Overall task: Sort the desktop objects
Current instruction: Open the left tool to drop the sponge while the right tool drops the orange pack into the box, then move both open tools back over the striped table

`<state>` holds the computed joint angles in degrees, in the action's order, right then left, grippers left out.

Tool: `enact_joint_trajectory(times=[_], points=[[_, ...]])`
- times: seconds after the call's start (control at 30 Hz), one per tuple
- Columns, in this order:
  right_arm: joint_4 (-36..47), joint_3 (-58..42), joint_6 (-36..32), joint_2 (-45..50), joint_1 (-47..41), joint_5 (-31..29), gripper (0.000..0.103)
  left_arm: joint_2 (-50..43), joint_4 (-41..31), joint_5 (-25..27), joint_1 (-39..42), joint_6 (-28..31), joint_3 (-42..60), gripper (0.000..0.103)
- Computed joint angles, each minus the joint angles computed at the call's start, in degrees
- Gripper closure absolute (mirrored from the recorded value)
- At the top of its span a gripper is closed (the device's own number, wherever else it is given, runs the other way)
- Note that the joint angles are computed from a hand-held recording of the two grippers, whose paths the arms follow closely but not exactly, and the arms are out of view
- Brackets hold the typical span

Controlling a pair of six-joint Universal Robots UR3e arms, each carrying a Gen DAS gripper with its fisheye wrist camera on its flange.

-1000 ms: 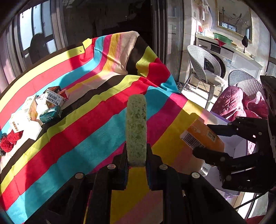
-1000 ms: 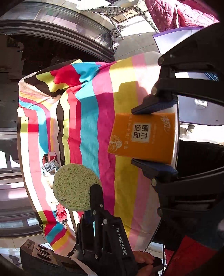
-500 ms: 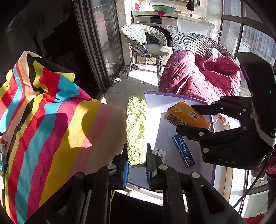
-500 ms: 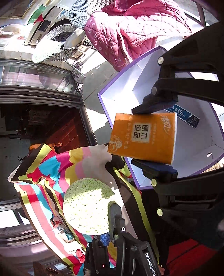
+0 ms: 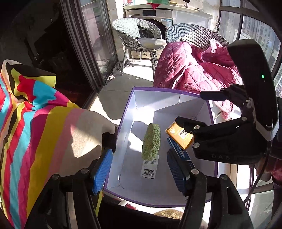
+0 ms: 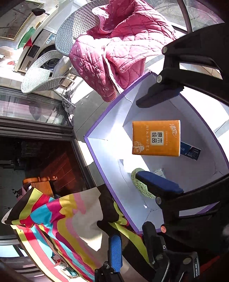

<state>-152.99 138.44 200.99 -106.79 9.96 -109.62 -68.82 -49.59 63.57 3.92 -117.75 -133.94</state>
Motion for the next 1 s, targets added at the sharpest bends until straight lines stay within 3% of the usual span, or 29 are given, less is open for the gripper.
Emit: enact_joint_trajectory(times=[0.13,0.3,0.4,0.53,0.63,0.73,0.8,0.93,1.0], points=[[0.4,-1.9,1.7,1.0,1.7,-0.6,0.025,3.3,-2.4,-1.4,3.8,2.6,-0.6,0.037],[-2.1,-4.9,2.1,3.3,3.6,-0.1,0.025,6.6,-10.7,-4.3,12.6,7.8,1.6,0.036],[-4.4,-8.5,2.2,5.8,4.8,0.8,0.025,7.3,-17.1,-6.9,20.4,10.9,5.0,0.028],[-5.3,-18.2,-0.1,13.5,7.4,3.3,0.025,5.9,-23.4,-10.7,32.8,14.5,9.8,0.023],[-5.1,-28.8,-2.0,22.2,11.2,4.9,0.024,2.7,-22.7,-12.5,41.2,16.0,12.0,0.02],[-3.5,-41.8,-5.9,32.5,15.2,6.9,0.024,-5.2,-16.9,-12.3,46.5,12.2,15.1,0.02],[0.1,-53.3,-9.8,40.4,17.4,8.8,0.024,-12.2,-10.9,-10.9,48.0,6.4,18.3,0.02],[7.5,-77.3,-17.0,56.6,20.3,12.5,0.024,-28.7,3.5,-6.5,48.0,-11.4,28.5,0.02],[9.9,-89.3,-20.1,64.8,20.4,15.9,0.024,-37.0,4.2,-4.4,47.5,-20.8,37.8,0.02]])
